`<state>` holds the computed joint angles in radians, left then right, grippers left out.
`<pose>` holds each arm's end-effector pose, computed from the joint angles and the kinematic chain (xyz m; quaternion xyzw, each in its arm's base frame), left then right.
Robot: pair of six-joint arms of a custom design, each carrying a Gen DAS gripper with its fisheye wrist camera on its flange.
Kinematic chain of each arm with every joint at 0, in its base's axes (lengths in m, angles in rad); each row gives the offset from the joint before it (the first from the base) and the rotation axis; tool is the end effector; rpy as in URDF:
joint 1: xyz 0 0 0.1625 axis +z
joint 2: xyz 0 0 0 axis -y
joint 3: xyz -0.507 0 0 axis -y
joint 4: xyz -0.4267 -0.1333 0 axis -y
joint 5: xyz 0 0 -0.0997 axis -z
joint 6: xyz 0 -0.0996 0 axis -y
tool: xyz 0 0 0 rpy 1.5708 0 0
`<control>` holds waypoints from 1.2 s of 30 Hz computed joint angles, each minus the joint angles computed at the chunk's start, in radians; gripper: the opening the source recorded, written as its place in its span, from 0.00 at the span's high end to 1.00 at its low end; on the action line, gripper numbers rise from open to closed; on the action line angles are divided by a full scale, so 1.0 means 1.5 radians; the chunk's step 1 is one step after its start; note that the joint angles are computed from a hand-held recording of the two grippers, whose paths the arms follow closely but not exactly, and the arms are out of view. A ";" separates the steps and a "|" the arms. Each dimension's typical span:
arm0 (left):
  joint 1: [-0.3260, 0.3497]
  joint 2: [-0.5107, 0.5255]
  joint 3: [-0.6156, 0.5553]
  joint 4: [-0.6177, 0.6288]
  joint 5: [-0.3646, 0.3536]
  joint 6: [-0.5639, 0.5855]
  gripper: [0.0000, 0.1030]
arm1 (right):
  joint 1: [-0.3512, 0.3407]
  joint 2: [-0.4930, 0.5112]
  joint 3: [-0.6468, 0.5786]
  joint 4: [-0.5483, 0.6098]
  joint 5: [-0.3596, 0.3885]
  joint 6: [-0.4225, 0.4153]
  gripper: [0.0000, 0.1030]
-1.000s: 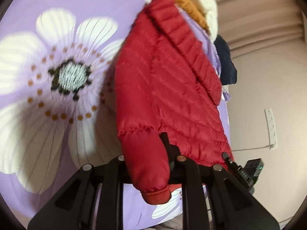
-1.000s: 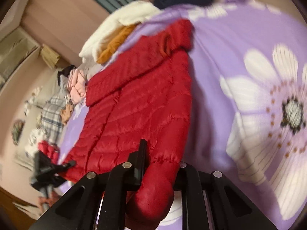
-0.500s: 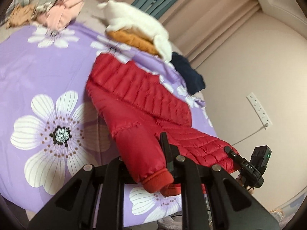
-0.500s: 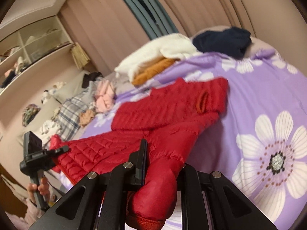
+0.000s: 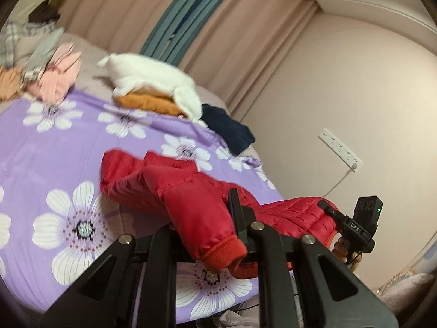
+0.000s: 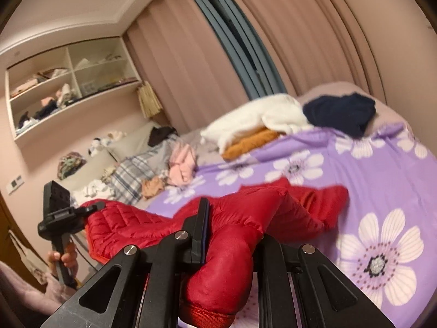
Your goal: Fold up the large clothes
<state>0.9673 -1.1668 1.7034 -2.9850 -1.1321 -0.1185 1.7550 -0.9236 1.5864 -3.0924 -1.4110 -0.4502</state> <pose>-0.2522 -0.6753 0.4296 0.1224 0.8799 -0.4575 0.0378 0.2898 -0.7411 0.3156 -0.3143 0.8507 -0.4210 0.0169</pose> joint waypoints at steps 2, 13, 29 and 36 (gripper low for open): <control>-0.003 -0.001 -0.002 -0.010 -0.007 0.013 0.84 | -0.001 -0.004 -0.001 -0.005 0.016 0.000 0.85; 0.031 0.041 -0.070 0.054 -0.016 -0.029 0.84 | -0.015 0.030 -0.057 0.029 -0.004 0.058 0.85; 0.104 0.157 -0.256 0.186 -0.019 -0.082 0.83 | -0.022 0.138 -0.228 0.111 -0.088 0.105 0.85; 0.123 0.206 -0.336 0.250 0.006 -0.095 0.83 | -0.025 0.179 -0.293 0.148 -0.124 0.112 0.85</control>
<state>1.1513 -0.8578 1.1987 -2.6097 -1.1236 -0.2614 1.7182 -0.6545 1.1463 -2.8708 -1.5973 -0.2815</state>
